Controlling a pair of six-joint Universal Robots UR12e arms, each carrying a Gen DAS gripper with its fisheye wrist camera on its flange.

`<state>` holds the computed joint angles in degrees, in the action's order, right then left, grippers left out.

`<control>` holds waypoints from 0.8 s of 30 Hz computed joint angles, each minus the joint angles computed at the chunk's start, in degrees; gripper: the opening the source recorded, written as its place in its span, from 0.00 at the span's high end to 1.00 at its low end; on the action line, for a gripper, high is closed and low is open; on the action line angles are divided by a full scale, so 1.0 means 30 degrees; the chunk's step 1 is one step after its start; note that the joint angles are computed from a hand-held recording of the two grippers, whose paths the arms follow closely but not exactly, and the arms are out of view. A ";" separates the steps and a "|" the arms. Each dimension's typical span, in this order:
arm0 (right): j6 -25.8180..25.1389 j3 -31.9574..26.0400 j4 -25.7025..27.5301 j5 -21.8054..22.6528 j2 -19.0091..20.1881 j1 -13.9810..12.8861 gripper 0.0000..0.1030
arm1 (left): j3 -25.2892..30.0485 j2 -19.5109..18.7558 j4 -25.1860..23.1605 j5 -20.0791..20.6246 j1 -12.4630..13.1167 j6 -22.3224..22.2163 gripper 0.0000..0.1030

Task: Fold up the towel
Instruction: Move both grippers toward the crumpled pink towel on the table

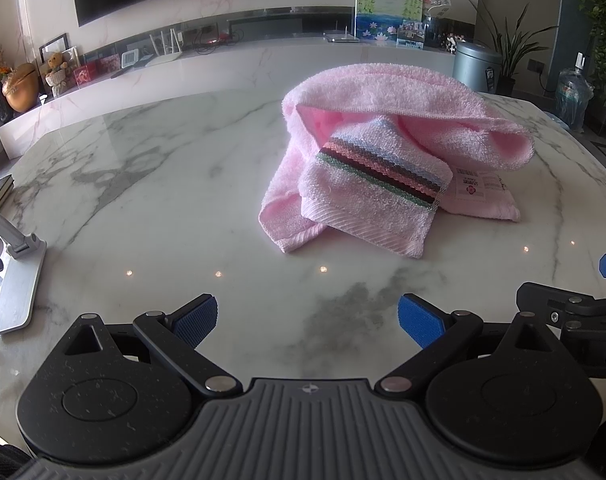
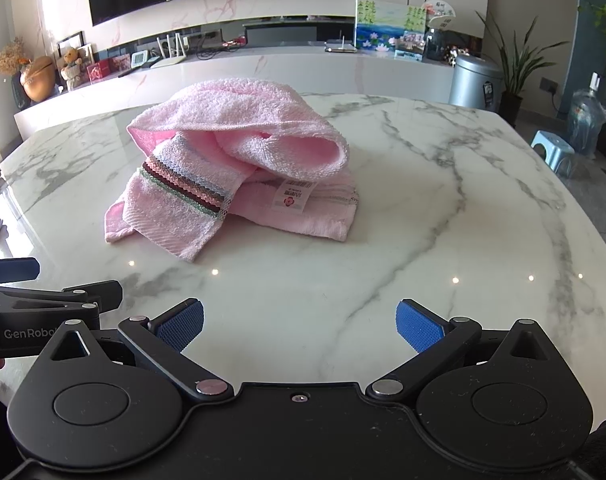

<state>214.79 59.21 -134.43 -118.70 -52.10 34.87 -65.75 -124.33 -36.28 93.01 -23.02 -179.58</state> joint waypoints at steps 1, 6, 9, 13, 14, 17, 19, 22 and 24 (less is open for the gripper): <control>0.0000 0.0000 0.0000 0.0000 0.0000 0.0000 0.00 | 0.0016 -0.0001 -0.0039 -0.0019 0.0001 -0.0019 0.05; -0.0007 0.0011 0.0025 0.0024 -0.0019 -0.0004 0.00 | 0.0098 -0.0006 -0.0234 -0.0115 0.0004 -0.0116 0.05; -0.0018 0.0010 0.0044 0.0027 -0.0016 -0.0004 0.00 | 0.0145 -0.0030 -0.0300 -0.0137 0.0005 -0.0149 0.04; -0.0006 0.0009 0.0044 0.0074 -0.0016 -0.0022 0.00 | 0.0019 0.0037 -0.0272 -0.0155 0.0010 -0.0180 0.05; -0.0005 0.0010 0.0035 0.0087 -0.0015 -0.0021 0.00 | 0.0007 0.0041 -0.0275 -0.0150 0.0005 -0.0184 0.05; -0.0045 0.0006 0.0006 0.0139 -0.0008 -0.0024 0.00 | 0.0054 0.0013 -0.0346 -0.0166 0.0001 -0.0200 0.05; -0.0080 0.0020 -0.0018 0.0197 -0.0010 -0.0035 0.00 | 0.0102 -0.0013 -0.0401 -0.0180 0.0007 -0.0211 0.05; -0.0122 0.0009 -0.0013 0.0296 -0.0001 -0.0052 0.00 | 0.0168 -0.0047 -0.0474 -0.0219 0.0016 -0.0257 0.05; -0.0193 -0.0013 -0.0024 0.0321 0.0014 -0.0059 0.00 | 0.0193 -0.0062 -0.0504 -0.0244 0.0026 -0.0300 0.05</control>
<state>214.21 59.17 -134.50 -117.74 -52.06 34.69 -65.17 -124.51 -37.79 92.28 -22.94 -180.48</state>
